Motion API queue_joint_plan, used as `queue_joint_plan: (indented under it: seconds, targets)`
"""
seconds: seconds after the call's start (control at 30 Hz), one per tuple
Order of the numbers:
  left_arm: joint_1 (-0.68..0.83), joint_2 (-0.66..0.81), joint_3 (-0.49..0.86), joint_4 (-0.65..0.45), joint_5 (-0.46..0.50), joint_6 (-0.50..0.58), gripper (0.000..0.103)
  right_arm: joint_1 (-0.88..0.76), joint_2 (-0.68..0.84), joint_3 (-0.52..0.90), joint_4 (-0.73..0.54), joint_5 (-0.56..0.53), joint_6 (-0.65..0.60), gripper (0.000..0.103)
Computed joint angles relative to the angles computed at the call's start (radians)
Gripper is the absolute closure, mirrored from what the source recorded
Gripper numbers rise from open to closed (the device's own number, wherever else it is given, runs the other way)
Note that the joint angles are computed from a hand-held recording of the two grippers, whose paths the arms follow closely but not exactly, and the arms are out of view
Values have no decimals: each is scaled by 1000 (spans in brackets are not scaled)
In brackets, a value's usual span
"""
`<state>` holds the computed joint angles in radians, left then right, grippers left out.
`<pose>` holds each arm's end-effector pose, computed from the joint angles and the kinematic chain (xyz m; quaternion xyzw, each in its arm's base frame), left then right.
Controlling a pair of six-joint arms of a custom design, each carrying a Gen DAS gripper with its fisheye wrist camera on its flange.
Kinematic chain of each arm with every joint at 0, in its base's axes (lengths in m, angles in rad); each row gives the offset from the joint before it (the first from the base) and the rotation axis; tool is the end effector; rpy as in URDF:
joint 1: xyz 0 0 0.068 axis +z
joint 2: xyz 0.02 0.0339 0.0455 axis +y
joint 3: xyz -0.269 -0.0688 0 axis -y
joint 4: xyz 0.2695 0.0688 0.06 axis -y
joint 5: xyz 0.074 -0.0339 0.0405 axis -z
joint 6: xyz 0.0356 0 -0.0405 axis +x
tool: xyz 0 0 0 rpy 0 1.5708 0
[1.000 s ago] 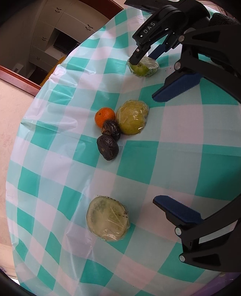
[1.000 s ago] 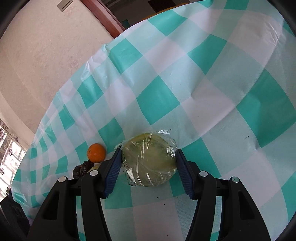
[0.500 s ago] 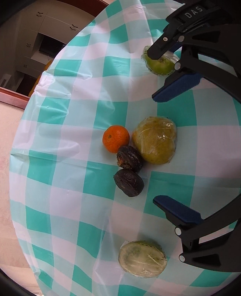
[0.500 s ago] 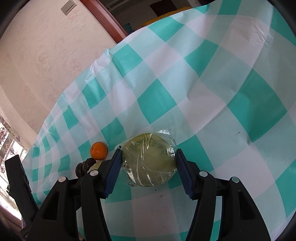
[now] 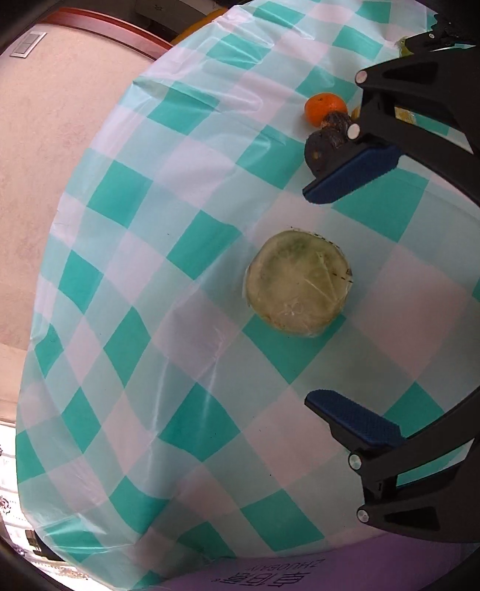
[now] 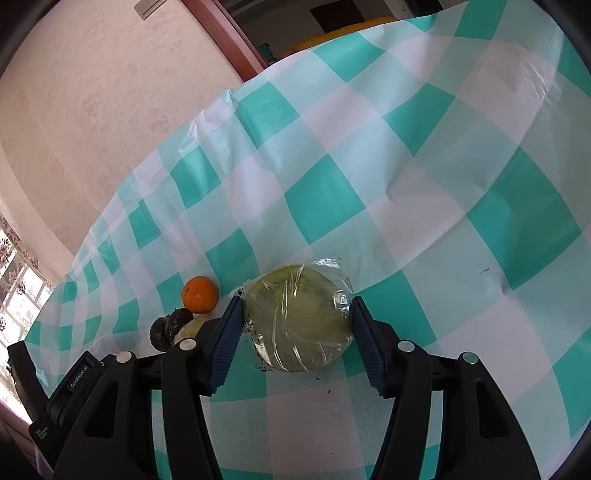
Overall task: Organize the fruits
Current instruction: 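Grasp the wrapped pale green round slice with the left tool, then carry both wrapped green items with both tools over the purple box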
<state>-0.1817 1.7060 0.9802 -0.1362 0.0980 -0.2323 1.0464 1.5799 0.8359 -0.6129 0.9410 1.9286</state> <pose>0.3622 -0.0701 0.1630 -0.0067 0.9369 -0.1162 0.3298 0.1659 0.2293 0.1513 0.4221 0.7808 0.0573 0.4571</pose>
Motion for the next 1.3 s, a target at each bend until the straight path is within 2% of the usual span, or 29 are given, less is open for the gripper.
queue_joint_plan:
  seconds: [0.07,0.13,0.17,0.2,0.23,0.47,0.6,0.7,0.77,0.93,1.13,1.3]
  targets:
    - [-21,64,79,-79,-53,21,2,-1,0,-1,1,0,-1,45]
    - [-36,94,116,-108,-94,37,2,-1,0,-2,5,0,-7,45]
    - [-40,92,113,-101,-109,43,10,-3,0,-1,6,-1,-12,45]
    - [-42,78,93,-75,-124,45,31,-4,2,0,8,0,-17,45]
    - [-36,60,65,-42,-97,55,44,-4,4,3,8,1,-21,45]
    - [45,-7,-28,40,71,43,44,-10,3,-5,32,-2,-38,45]
    - [58,-102,-130,65,93,71,44,-2,-1,-10,56,3,-64,45]
    - [77,-187,-221,79,133,92,44,22,-23,-42,142,21,-129,45]
    - [92,-247,-276,70,157,115,44,45,-9,-24,135,20,-140,45]
    - [127,-405,-416,30,203,173,44,134,76,74,-22,15,30,45]
    - [253,-592,-525,-58,309,343,44,275,200,218,-227,38,264,45]
    - [420,-723,-579,-178,447,520,44,379,312,354,-394,42,426,45]
